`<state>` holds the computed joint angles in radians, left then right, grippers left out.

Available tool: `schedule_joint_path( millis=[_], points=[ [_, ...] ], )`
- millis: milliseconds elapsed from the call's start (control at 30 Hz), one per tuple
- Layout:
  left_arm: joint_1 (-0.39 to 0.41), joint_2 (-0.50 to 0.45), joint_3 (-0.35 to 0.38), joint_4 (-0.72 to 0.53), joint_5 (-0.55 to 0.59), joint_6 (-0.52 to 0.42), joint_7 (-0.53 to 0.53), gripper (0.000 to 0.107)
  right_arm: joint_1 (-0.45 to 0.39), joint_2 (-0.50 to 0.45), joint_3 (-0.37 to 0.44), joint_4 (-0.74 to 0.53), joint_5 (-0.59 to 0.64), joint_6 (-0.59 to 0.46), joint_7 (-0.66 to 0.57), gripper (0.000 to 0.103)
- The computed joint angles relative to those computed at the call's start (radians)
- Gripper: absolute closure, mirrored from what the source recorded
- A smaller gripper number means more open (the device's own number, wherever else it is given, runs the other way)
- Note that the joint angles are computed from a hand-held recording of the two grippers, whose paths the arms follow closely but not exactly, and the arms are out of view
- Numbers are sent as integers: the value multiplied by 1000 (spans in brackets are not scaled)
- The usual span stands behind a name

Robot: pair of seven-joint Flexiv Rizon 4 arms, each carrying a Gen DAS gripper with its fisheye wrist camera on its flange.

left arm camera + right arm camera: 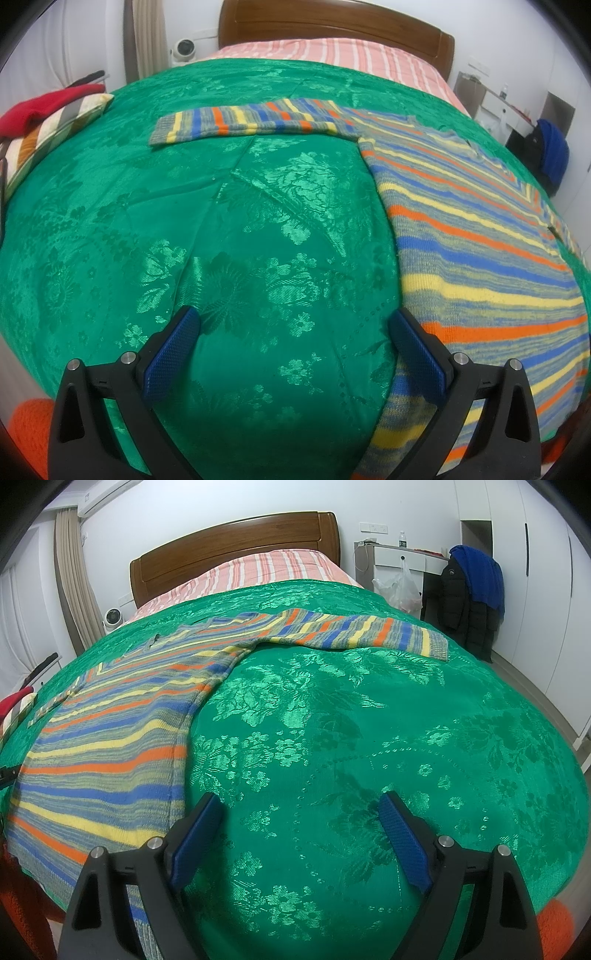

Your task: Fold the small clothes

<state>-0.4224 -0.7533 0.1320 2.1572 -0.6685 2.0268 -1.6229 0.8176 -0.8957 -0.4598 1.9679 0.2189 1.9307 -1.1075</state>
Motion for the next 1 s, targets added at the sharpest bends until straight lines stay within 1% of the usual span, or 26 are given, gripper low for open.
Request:
schedule_joint_path(
  millis=[233, 267, 333, 367, 400, 467, 500, 533, 567, 633, 667, 700, 733, 767, 800, 833, 900, 933, 967, 1000],
  points=[
    [7, 3, -5, 4, 10, 7, -8, 4, -6, 4, 6, 1, -2, 2, -5, 17],
    [7, 5, -5, 6, 11, 12, -11, 4, -9, 14, 10, 6, 0, 7, -6, 17],
    [25, 12, -20, 21, 27, 43, -30, 4, -18, 31, 21, 19, 16, 54, -9, 17],
    [40, 15, -32, 28, 38, 61, -43, 4, -34, 44, 34, 24, 26, 86, -15, 17],
    [53, 17, -41, 33, 47, 73, -54, 4, -70, 65, 58, 23, 30, 107, -18, 17],
    [80, 19, -61, 40, 60, 93, -81, 4, -153, 102, 107, 7, 13, 96, -29, 17],
    [90, 19, -67, 41, 65, 94, -89, 4, -201, 118, 137, -30, 60, 63, -86, 17],
    [99, 19, -73, 40, 68, 89, -96, 4, -243, 129, 177, -91, 171, 11, -205, 17],
    [102, 19, -75, 39, 68, 82, -100, 4, -308, 138, 237, -173, 309, -53, -361, 17],
    [85, 17, -62, 35, 55, 74, -95, 4, -447, 136, 329, -336, 510, -199, -545, 18],
    [66, 15, -48, 31, 39, 69, -85, 4, -517, 128, 372, -417, 600, -287, -616, 19],
    [52, 13, -39, 28, 27, 63, -76, 4, -587, 106, 409, -493, 636, -380, -623, 21],
    [41, 12, -31, 25, 15, 56, -67, 4, -657, 78, 470, -540, 606, -420, -590, 29],
    [23, 11, -19, 22, -3, 48, -54, 4, -726, 40, 542, -576, 511, -434, -505, 31],
    [5, 8, -6, 17, -21, 39, -38, 4, -796, -6, 616, -616, 388, -459, -399, 36],
    [-10, 5, 4, 13, -37, 31, -25, 4, -859, -46, 695, -624, 225, -441, -271, 40],
    [-36, -1, 24, 4, -69, 14, 1, 4, -976, -131, 839, -640, -101, -408, -38, 43],
    [-46, -4, 30, 0, -82, 7, 10, 4, -1022, -169, 892, -648, -254, -399, 64, 47],
    [-58, -9, 40, -5, -97, 1, 21, 4, -1041, -199, 918, -675, -342, -416, 120, 48],
    [-65, -12, 44, -9, -105, -2, 28, 4, -1043, -216, 928, -703, -365, -442, 125, 57]
  ],
)
